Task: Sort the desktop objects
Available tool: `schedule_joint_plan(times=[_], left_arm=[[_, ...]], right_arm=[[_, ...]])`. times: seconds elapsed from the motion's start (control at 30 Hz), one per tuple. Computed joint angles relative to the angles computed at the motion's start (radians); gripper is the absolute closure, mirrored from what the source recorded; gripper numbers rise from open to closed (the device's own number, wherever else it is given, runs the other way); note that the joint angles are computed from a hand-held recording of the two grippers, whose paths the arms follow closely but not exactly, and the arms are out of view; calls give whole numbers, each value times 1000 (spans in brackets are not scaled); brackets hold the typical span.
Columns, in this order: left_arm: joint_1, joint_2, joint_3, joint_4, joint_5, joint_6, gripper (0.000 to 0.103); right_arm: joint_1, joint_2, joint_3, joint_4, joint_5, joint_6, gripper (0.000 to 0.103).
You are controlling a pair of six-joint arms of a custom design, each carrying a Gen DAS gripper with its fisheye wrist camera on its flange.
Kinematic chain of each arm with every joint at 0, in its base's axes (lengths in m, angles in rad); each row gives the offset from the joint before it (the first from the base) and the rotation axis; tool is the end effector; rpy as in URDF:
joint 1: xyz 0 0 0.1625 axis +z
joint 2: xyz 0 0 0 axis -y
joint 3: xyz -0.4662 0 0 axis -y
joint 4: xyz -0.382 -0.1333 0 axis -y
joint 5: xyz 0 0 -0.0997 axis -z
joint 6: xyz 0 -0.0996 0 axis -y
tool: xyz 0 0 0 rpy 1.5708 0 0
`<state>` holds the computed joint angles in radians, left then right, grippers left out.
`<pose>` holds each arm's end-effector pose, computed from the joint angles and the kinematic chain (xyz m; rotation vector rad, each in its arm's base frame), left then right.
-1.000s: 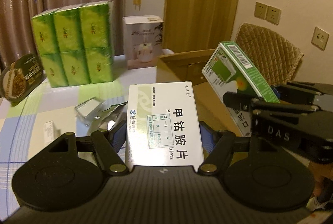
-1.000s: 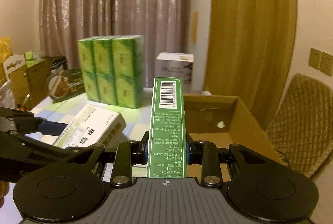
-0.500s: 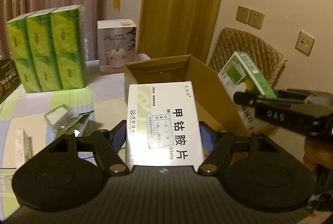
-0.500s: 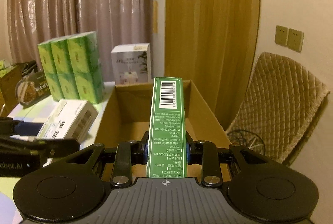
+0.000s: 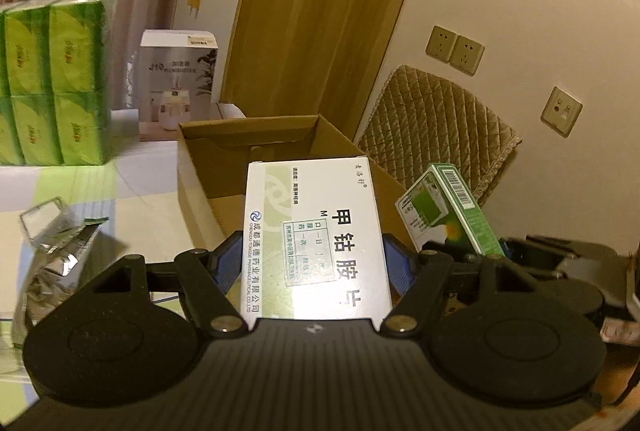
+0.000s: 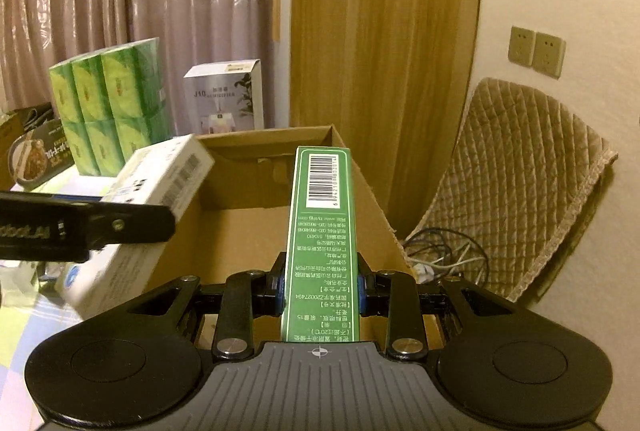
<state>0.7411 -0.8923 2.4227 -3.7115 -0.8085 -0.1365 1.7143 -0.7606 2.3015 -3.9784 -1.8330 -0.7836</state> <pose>-0.1815 -0.4401 0.1419 0.5514 2.4541 -1.1607 0.1760 -0.4666 0.1158 0.9649 -2.2656 0.9775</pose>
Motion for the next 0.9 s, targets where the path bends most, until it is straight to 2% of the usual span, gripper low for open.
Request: schedule_joint_plan(times=[0.3, 0.57, 0.9], left_arm=[[24, 39, -44, 15, -52, 4, 35], [20, 39, -31, -27, -16, 5, 35], [17, 26, -18, -12, 9, -19, 35]], right_arm=[[-11, -2, 1, 1, 13, 5, 75], [-17, -6, 0, 10, 23, 15, 75], [-16, -6, -1, 17, 29, 15, 75]])
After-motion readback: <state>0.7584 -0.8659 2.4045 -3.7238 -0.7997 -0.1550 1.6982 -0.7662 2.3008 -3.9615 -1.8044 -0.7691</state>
